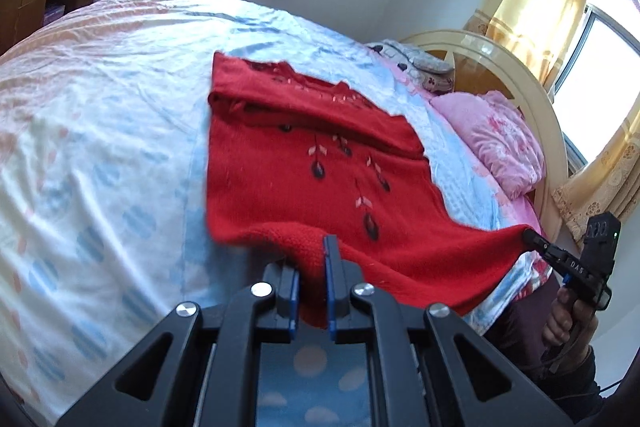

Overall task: Fold small clothes
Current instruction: 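Lift the hem with both tools and fold it over toward the collar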

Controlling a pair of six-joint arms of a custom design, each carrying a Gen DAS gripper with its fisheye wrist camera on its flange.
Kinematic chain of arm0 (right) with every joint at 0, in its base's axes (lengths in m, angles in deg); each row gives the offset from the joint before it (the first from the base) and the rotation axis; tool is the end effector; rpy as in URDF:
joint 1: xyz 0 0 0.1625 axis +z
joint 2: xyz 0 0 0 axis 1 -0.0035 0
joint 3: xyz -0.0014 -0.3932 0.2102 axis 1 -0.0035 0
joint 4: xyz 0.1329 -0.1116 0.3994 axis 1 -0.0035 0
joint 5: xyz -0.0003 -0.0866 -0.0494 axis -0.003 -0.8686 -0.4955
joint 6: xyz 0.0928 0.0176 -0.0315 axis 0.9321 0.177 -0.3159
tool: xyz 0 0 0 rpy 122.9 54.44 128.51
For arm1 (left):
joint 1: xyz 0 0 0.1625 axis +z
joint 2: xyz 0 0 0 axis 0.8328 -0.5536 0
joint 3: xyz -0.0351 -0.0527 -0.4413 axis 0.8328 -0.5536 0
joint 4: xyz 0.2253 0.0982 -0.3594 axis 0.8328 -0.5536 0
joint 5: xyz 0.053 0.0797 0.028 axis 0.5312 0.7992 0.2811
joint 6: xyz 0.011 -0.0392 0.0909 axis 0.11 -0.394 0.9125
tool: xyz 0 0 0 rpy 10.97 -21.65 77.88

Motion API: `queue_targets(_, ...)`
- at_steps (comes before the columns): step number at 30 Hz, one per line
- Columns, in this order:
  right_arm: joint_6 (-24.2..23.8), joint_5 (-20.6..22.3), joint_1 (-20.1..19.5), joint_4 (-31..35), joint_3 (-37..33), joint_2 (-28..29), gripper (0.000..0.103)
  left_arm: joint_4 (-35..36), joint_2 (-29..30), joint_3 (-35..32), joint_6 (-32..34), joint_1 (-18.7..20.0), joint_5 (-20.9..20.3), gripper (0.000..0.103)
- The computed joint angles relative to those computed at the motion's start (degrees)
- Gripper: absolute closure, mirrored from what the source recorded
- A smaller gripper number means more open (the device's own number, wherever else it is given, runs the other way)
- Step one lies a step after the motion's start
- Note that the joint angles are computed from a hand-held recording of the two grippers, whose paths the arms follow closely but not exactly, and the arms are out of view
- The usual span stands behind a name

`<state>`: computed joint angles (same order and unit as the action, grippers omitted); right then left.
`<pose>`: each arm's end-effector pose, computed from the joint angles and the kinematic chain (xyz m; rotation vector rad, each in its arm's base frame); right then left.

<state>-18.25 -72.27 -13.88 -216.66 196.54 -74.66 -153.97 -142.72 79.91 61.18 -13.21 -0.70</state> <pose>0.0468 -0.3354 0.3406 0.0496 -2.3844 1.4380 -0.3034 -0.5081 0.1499 0.9112 2.8179 -0.6819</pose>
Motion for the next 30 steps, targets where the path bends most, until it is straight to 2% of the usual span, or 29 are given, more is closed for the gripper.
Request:
queue_targets(4, 0.51, 1.27, 0.1, -2.38, -2.47, 2.4, 0.097, -1.1, 1.32, -2.71, 0.56, 1.08, -1.1, 0.092)
queue_targets(11, 1.86, 1.54, 0.35, -1.44, -8.84, 5.64, 0.097, -2.73, 4.1, -7.44, 1.3, 2.65, -2.13, 0.093)
queue_targets(21, 1.51, -0.24, 2.14, -0.55, -17.23, 10.64, 0.097, -3.05, 8.71, -15.43, 4.36, 3.0, -2.62, 0.093)
queue_targets(30, -0.94, -3.41, 5.4, 0.58, -26.22, 14.78, 0.097, -2.44, 13.29, -24.43, 4.91, 4.15, -3.97, 0.093)
